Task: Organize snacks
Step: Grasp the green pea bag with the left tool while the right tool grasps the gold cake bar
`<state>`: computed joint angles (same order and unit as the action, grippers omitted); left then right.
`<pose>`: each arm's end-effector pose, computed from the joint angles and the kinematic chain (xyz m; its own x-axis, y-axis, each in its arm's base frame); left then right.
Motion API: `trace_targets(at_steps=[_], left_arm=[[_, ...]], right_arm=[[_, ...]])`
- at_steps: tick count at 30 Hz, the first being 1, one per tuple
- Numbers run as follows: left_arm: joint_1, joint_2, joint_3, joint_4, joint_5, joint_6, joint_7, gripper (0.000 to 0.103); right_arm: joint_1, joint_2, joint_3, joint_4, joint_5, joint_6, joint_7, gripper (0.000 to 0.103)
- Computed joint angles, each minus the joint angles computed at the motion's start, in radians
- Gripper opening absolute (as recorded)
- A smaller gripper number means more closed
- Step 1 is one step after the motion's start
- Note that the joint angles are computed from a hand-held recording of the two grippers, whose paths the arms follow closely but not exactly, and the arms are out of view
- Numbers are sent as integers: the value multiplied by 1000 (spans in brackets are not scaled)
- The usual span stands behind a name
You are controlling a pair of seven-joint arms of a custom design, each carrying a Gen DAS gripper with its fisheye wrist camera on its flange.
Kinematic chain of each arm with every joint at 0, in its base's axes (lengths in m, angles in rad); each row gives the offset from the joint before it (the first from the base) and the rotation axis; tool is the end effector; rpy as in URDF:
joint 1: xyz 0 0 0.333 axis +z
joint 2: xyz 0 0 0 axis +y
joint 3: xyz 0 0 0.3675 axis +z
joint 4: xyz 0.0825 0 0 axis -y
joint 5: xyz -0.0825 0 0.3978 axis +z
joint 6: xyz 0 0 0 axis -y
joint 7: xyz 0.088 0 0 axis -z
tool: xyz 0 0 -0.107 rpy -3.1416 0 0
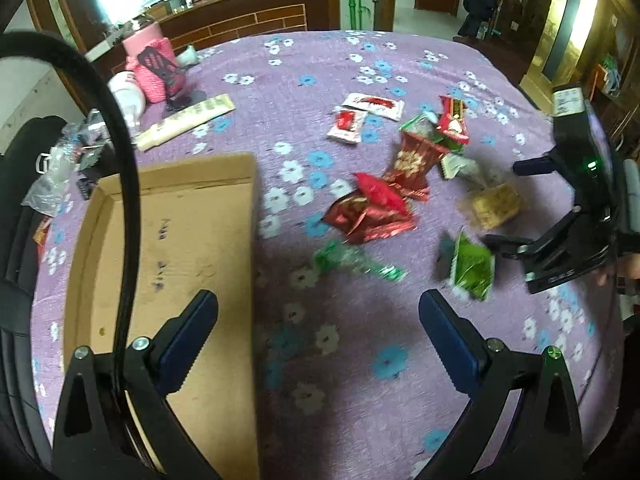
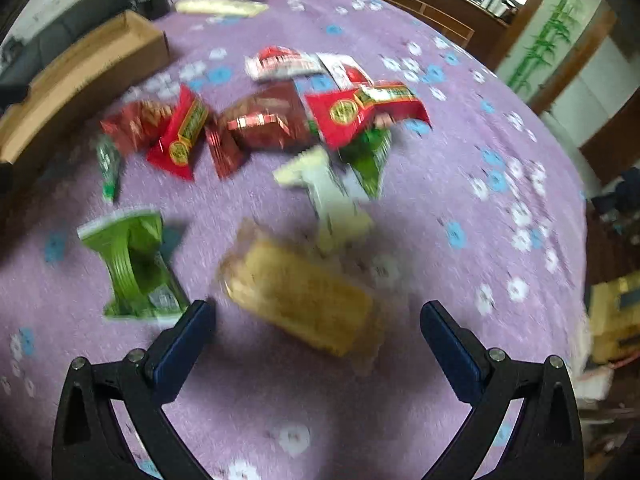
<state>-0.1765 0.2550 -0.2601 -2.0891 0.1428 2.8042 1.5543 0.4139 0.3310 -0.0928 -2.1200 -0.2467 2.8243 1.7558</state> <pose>0.5814 -0.2685 0.3974 -0.4902 -0.8710 -0.0308 -0.7701 0.4494 -0.4528 0.5969 0.2148 0.3316 0.3348 -0.9347 0.1192 -0.8592 -0.3548 -0.3686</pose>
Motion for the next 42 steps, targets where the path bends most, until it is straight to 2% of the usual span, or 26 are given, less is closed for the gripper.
trace_targets(at_steps=[2,6,7,8,9,11,15,16,20,22,23,24,25,26,31,33,34,36,37,38,42], left_arm=[[-6,16,-9,25,-11,-25,1,101],[-42,61,-7,79,-3,-64,-71,100],[-40,73,-16,94,-22,-81,-79,99],[-21,89,-47,111,-74,-105,-56,97],[-2,96,-74,117,-121,-119,-27,96],[32,104,-130,126,-224,-151,47,95],[10,117,-144,142,-283,-174,111,94],[-8,123,-132,152,-276,-180,101,94],[-40,158,-115,196,-288,-206,59,93],[-58,180,-101,221,-279,-222,15,79],[-58,193,-101,239,-283,-246,3,65],[-56,210,-101,261,-265,-286,-39,55],[-69,200,-84,253,-270,-271,-47,51],[-59,204,-92,264,-279,-304,-44,38],[-58,171,-75,234,-254,-327,-65,38],[-63,151,-62,208,-227,-323,-76,39],[-61,142,-60,197,-222,-321,-76,39],[-61,126,-51,179,-210,-322,-93,39],[-59,123,-49,176,-207,-324,-98,39],[-58,121,-47,172,-205,-324,-103,39],[-39,105,-49,148,-219,-320,-98,39]], right_arm=[[-44,8,46,7,70,6,-60,100],[-45,4,44,1,114,18,-83,92],[-50,0,50,-2,133,17,-90,86],[-60,-8,63,-10,163,15,-98,78],[-66,-16,72,-18,191,11,-101,74],[-36,-32,49,-37,175,11,-58,66],[-43,-78,52,-100,186,29,-38,58],[-55,-88,62,-114,199,31,-50,58],[-33,-128,18,-171,94,54,3,58],[-51,-143,18,-186,75,54,9,58],[-63,-150,26,-196,80,57,4,58],[-68,-152,32,-201,80,62,7,58],[-72,-161,35,-215,76,70,8,58],[-74,-166,35,-221,68,74,14,58],[-93,-160,61,-212,91,130,-31,59],[-89,-139,63,-175,86,108,-70,61],[-115,-125,97,-152,136,82,-143,61],[-123,-97,113,-110,181,46,-204,61],[-158,-82,156,-87,262,15,-287,61],[-168,-78,169,-82,304,3,-330,61],[-161,-61,176,-50,394,-19,-429,62]])
